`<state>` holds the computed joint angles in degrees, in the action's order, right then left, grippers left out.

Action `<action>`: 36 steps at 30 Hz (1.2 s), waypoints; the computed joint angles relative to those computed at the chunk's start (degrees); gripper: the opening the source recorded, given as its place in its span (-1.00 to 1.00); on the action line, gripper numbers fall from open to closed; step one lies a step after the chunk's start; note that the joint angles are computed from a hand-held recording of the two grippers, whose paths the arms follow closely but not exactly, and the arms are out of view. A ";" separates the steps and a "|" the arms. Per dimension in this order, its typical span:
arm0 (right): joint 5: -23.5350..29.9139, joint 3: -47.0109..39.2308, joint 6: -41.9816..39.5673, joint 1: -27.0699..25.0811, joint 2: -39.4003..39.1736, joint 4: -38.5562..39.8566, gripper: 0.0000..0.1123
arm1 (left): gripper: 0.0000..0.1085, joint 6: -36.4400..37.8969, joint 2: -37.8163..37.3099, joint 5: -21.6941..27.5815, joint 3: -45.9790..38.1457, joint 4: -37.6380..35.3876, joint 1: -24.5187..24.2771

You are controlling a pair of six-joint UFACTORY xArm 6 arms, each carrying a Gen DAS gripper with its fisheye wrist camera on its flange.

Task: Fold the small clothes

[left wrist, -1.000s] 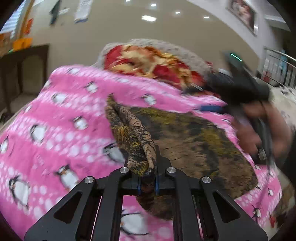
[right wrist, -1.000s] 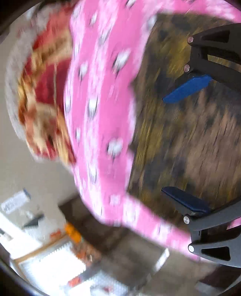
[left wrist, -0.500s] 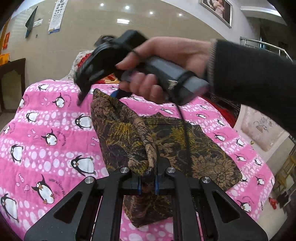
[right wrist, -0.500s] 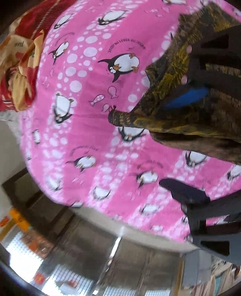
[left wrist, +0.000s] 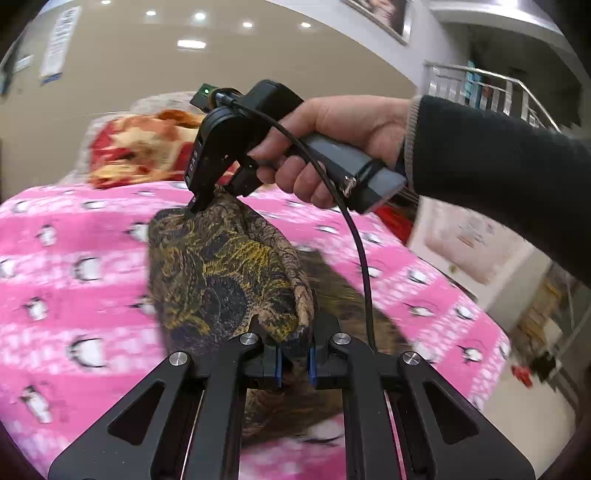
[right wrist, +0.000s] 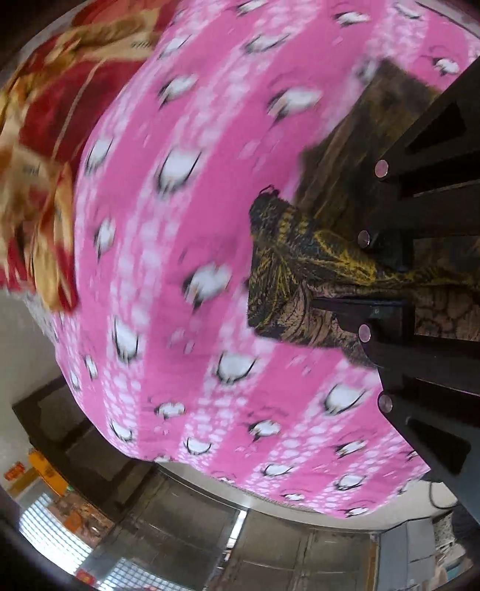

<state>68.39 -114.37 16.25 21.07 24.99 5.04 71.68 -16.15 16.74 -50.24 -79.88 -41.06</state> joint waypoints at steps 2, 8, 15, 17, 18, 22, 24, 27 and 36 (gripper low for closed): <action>-2.29 9.27 -0.70 -2.14 -6.67 0.44 -0.85 | -0.86 -0.68 1.32 -0.31 -0.96 0.89 -3.05; -8.48 29.53 -3.48 -8.81 -20.05 1.94 -0.85 | -0.86 -6.55 8.74 -1.56 -6.64 6.56 -9.84; -20.54 45.36 -6.03 -13.81 -24.33 5.57 -0.69 | -0.83 -21.80 17.45 0.64 -10.22 23.30 -12.52; -25.35 49.37 -7.23 -14.55 -26.70 9.83 -0.65 | -0.77 -23.28 17.42 3.42 -9.72 25.26 -12.17; -27.32 51.23 -6.95 -14.93 -28.37 11.02 -0.65 | -0.71 -22.51 16.45 5.50 -9.02 24.70 -11.72; -33.78 58.48 -0.13 -15.33 -37.42 4.90 -0.58 | -0.70 -20.96 9.85 11.53 -4.70 23.38 -8.53; -37.07 63.60 -0.42 -14.70 -44.44 4.75 -0.56 | -0.70 -20.55 5.18 11.58 -1.42 22.33 -6.15; -42.81 73.13 -3.37 -9.50 -56.41 0.81 -0.40 | -0.70 -21.94 1.70 9.50 1.15 20.87 -1.12; -37.78 86.68 5.07 8.85 -64.55 -20.78 -0.24 | -0.71 -33.85 10.33 8.51 -0.33 25.15 2.80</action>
